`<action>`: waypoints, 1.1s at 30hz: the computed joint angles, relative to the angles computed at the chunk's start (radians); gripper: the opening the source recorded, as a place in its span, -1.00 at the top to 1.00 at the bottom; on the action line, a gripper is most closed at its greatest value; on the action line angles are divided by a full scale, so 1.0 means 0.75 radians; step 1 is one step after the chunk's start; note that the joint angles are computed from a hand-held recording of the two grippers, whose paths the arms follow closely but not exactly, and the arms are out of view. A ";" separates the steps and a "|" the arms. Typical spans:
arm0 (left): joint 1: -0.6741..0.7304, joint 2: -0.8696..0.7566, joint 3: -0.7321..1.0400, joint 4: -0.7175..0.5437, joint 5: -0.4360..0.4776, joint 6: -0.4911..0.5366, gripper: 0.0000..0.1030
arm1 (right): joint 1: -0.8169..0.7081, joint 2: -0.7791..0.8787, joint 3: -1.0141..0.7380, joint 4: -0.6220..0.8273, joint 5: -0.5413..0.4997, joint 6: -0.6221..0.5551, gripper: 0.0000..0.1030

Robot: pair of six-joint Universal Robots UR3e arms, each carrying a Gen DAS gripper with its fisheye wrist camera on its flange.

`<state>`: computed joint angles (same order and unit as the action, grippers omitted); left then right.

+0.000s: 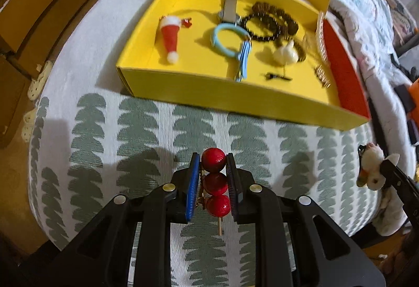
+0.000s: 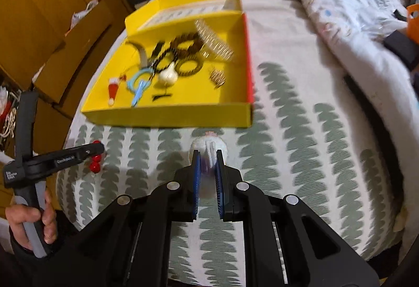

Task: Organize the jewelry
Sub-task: 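Lift both items out of the tray and open both grippers onto the bedspread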

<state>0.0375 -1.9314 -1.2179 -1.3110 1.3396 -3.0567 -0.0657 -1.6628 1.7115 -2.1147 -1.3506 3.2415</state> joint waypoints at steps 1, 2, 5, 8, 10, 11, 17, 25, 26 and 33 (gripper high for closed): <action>-0.007 -0.009 -0.005 0.004 0.006 0.001 0.60 | 0.029 0.036 -0.016 -0.007 -0.019 0.013 0.77; -0.012 -0.016 -0.013 0.010 0.009 0.002 0.60 | 0.040 0.053 -0.024 -0.009 -0.022 0.019 0.77; -0.032 -0.051 -0.015 0.041 0.038 -0.010 0.60 | 0.071 0.112 -0.045 -0.019 -0.033 0.029 0.77; -0.035 -0.088 0.011 0.024 0.028 -0.019 0.60 | 0.096 0.166 -0.069 -0.025 -0.038 0.033 0.77; -0.047 -0.103 0.020 0.036 0.037 -0.025 0.60 | 0.095 0.189 -0.077 -0.025 -0.023 0.027 0.77; -0.052 -0.108 0.021 0.043 0.041 -0.025 0.60 | 0.103 0.205 -0.084 -0.029 -0.026 0.032 0.77; -0.062 -0.127 0.021 0.039 0.030 -0.017 0.60 | 0.123 0.292 -0.137 -0.006 -0.033 0.023 0.75; -0.059 -0.126 0.008 0.041 0.010 -0.016 0.60 | 0.134 0.317 -0.162 -0.010 -0.023 0.032 0.70; -0.064 -0.128 0.010 0.044 0.011 -0.019 0.60 | 0.132 0.314 -0.158 -0.021 -0.013 0.035 0.70; -0.101 -0.198 0.117 0.005 0.012 -0.042 0.59 | 0.156 0.339 -0.196 0.004 -0.037 0.016 0.66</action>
